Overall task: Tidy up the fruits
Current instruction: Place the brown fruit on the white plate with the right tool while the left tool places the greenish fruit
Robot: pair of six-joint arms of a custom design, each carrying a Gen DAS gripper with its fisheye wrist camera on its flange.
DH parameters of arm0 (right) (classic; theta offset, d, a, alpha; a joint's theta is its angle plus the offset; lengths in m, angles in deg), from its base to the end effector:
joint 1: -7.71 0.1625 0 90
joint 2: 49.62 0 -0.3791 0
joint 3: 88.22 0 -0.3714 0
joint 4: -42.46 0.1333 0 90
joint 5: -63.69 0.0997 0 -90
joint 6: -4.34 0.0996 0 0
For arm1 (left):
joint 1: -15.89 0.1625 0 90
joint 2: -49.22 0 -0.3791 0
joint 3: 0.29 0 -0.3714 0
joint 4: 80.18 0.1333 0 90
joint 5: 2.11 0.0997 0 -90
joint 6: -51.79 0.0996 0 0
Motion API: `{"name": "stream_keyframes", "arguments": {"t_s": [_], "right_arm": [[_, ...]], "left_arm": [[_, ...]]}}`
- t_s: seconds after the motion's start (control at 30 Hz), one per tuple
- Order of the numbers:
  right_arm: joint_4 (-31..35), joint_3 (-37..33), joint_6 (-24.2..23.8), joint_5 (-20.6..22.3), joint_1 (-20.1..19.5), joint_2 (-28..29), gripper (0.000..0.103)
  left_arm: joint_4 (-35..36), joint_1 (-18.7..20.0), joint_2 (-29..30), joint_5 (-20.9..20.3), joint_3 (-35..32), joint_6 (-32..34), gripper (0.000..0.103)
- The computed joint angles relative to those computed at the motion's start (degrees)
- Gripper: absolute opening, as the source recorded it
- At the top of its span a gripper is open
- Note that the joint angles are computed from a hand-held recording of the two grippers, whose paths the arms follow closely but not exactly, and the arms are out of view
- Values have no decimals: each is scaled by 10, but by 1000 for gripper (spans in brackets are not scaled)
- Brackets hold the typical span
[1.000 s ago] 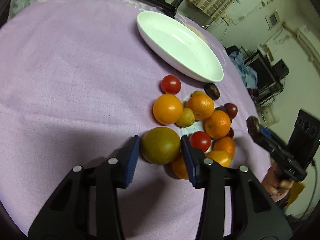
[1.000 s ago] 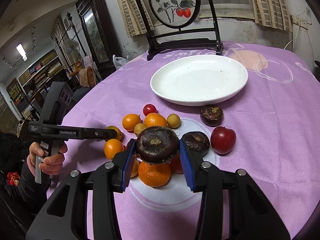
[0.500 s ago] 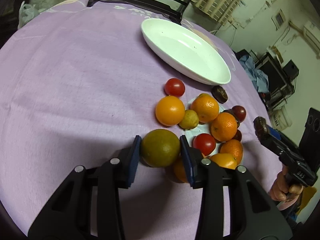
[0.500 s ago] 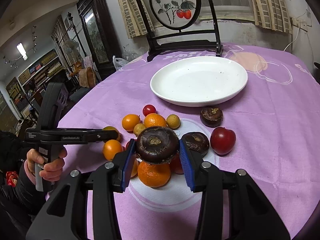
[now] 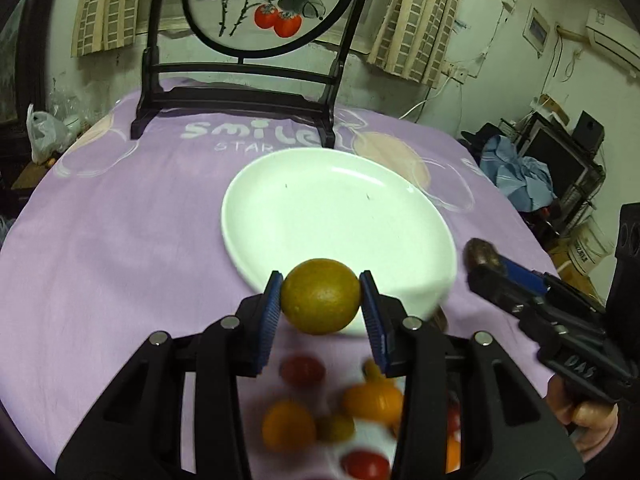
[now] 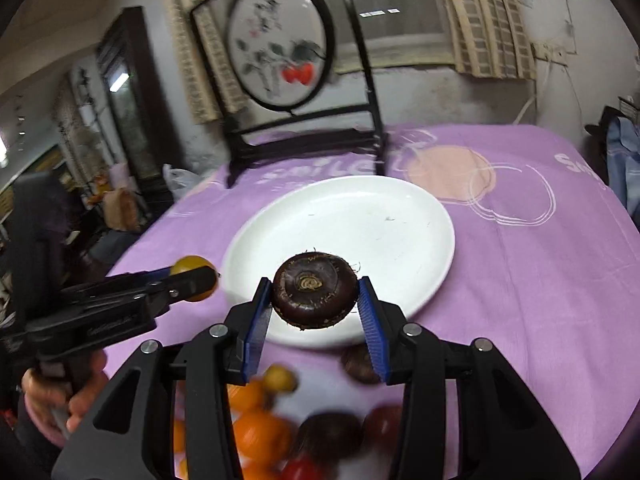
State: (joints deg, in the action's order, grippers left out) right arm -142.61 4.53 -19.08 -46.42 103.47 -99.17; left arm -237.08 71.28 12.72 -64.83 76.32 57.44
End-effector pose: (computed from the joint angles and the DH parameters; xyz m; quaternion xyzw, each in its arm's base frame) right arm 0.1640 -0.6386 0.2174 0.1492 -0.8762 0.4014 0.2213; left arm -0.2604 -0.6923 0.1146 0.2741 0.9064 -0.2753 0.1658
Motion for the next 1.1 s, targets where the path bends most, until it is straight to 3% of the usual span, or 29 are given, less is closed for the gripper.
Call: {"name": "stream_keyframes", "arguments": {"t_s": [0.23, 0.43, 0.47, 0.5, 0.53, 0.63, 0.73, 0.87, 1.1], "right_arm": [[122, -94, 40, -49, -14, 50, 44], [131, -104, 41, -58, -16, 61, 49], [127, -104, 39, -57, -15, 61, 53], [126, -103, 37, -55, -14, 59, 54], [120, -96, 36, -51, -13, 53, 55], [80, -55, 27, -20, -13, 19, 60], [52, -21, 25, -16, -15, -6, 66], [62, 10, 21, -14, -25, -32, 66], [121, 1, -12, -49, -27, -20, 66]], "left_arm": [[88, 18, 75, 15, -121, -7, 40], [127, 25, 100, 23, -158, -27, 42], [117, 24, 97, 26, -152, -29, 49], [101, 22, 93, 31, -142, -24, 69], [66, 17, 82, 38, -120, -11, 76], [45, 8, 44, 31, -79, -12, 85], [21, 5, -3, 6, -21, -7, 92], [-47, -2, -44, 38, 60, 22, 95], [-25, 8, -77, 53, 109, -3, 96]]}}
